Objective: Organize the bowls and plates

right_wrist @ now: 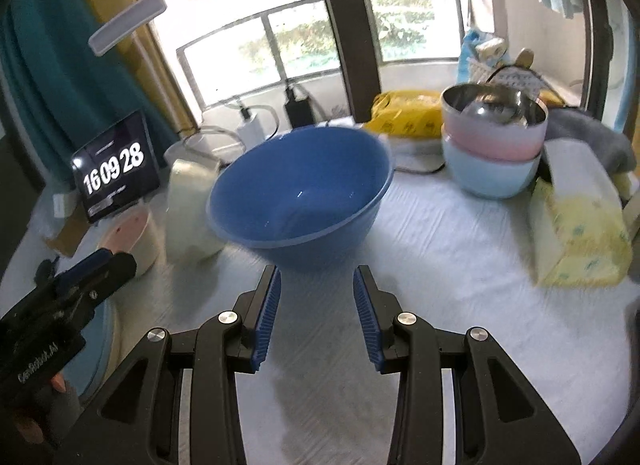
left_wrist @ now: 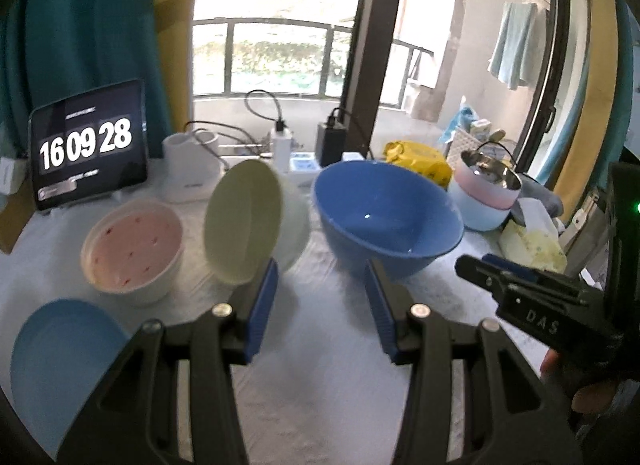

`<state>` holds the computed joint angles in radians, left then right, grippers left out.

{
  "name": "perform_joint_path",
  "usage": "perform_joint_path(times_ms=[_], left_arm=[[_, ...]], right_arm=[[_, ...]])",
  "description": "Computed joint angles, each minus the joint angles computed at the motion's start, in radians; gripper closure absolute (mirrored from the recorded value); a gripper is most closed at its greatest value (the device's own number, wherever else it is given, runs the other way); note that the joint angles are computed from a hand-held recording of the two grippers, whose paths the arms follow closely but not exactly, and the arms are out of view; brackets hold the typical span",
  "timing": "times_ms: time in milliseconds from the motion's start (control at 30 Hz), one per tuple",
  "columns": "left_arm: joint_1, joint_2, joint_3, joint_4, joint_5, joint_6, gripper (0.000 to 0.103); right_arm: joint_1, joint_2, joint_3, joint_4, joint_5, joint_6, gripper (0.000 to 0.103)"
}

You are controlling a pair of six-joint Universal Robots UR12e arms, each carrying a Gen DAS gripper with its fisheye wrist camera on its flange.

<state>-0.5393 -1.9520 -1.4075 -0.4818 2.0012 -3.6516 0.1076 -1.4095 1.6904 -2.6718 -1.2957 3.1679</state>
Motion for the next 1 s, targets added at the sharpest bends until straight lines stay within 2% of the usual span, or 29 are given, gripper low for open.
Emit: perform_joint_path(times_ms=[367, 700, 1000], left_arm=[[0.014, -0.058, 0.071, -0.026, -0.023, -0.006, 0.056], [0.022, -0.093, 0.105, -0.029, -0.023, 0.002, 0.056], [0.027, -0.119, 0.134, -0.069, -0.042, 0.022, 0.056]], right_arm=[[-0.021, 0.047, -0.051, -0.028, -0.006, 0.042, 0.063], [-0.02, 0.092, -0.086, 0.01, -0.013, 0.051, 0.063], [-0.018, 0.116, -0.092, 0.036, -0.026, 0.053, 0.063]])
